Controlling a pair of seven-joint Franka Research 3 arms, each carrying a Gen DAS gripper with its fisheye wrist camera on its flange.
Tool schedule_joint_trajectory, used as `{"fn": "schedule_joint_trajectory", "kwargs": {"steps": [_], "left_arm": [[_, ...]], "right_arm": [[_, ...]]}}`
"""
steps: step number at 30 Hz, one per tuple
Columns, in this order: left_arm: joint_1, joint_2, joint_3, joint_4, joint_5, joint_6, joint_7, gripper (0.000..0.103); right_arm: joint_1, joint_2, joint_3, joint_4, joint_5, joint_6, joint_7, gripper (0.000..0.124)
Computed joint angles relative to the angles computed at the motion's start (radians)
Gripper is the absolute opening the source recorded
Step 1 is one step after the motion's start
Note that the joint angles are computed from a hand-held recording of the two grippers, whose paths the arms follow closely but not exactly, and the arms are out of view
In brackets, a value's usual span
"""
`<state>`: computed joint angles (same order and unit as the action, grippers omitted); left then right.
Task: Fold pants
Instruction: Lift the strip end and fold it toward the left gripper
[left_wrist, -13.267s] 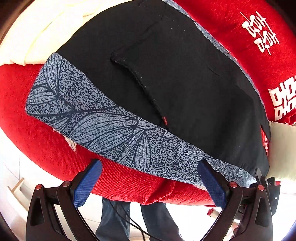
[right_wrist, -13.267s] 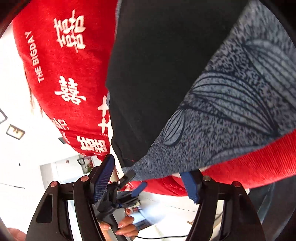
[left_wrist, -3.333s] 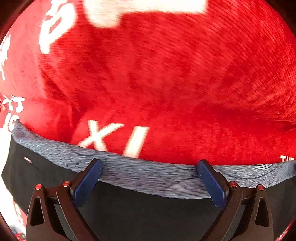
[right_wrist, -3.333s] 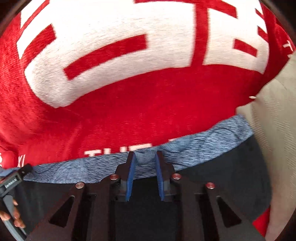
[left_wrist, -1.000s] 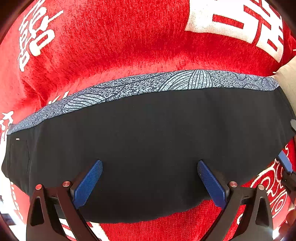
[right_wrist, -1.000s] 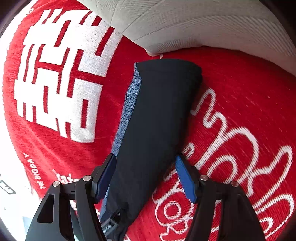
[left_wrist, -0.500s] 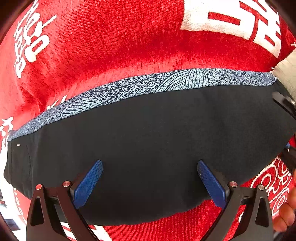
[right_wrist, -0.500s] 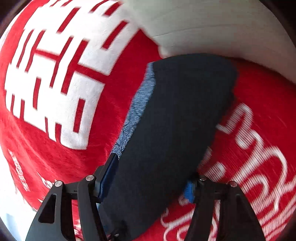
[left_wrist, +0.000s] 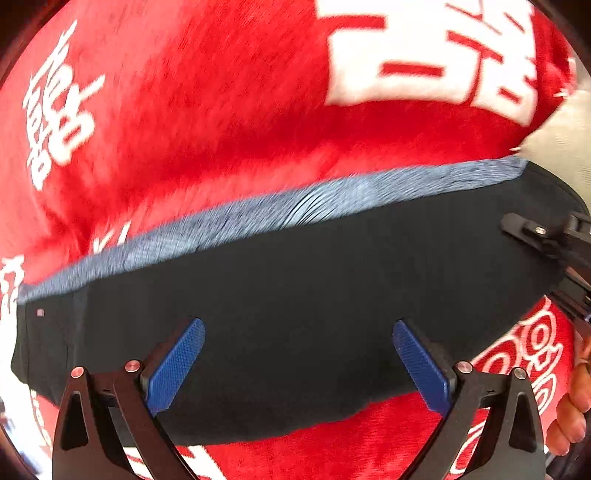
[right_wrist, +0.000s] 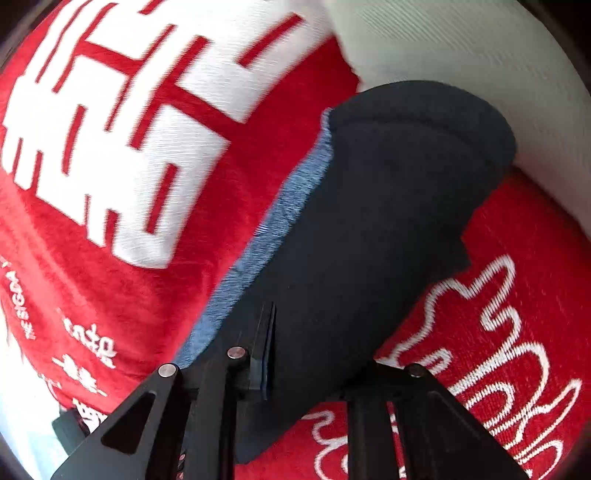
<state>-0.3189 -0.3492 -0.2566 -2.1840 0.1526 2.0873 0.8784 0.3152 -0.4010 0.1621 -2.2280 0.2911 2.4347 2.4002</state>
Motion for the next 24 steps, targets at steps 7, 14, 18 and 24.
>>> {"fn": "schedule_joint_trajectory", "kwargs": {"steps": [7, 14, 18, 24], "left_arm": [[-0.016, -0.001, 0.009, -0.113, -0.061, 0.160, 0.027, 0.094], [-0.016, -0.057, 0.020, -0.196, -0.060, 0.276, 0.027, 0.094], [-0.038, -0.094, 0.062, -0.249, -0.116, 0.347, 0.069, 0.093], [-0.042, -0.222, 0.176, -0.289, -0.275, 0.246, 0.226, 0.093]], "right_arm": [[0.024, 0.024, 0.008, 0.093, -0.019, -0.048, -0.075, 0.016], [0.044, 0.103, 0.057, 0.263, -0.167, -0.174, -0.152, 0.016], [0.076, 0.172, 0.084, 0.377, -0.244, -0.243, -0.184, 0.016], [0.153, 0.304, 0.114, 0.570, -0.383, -0.348, -0.214, 0.015]]}}
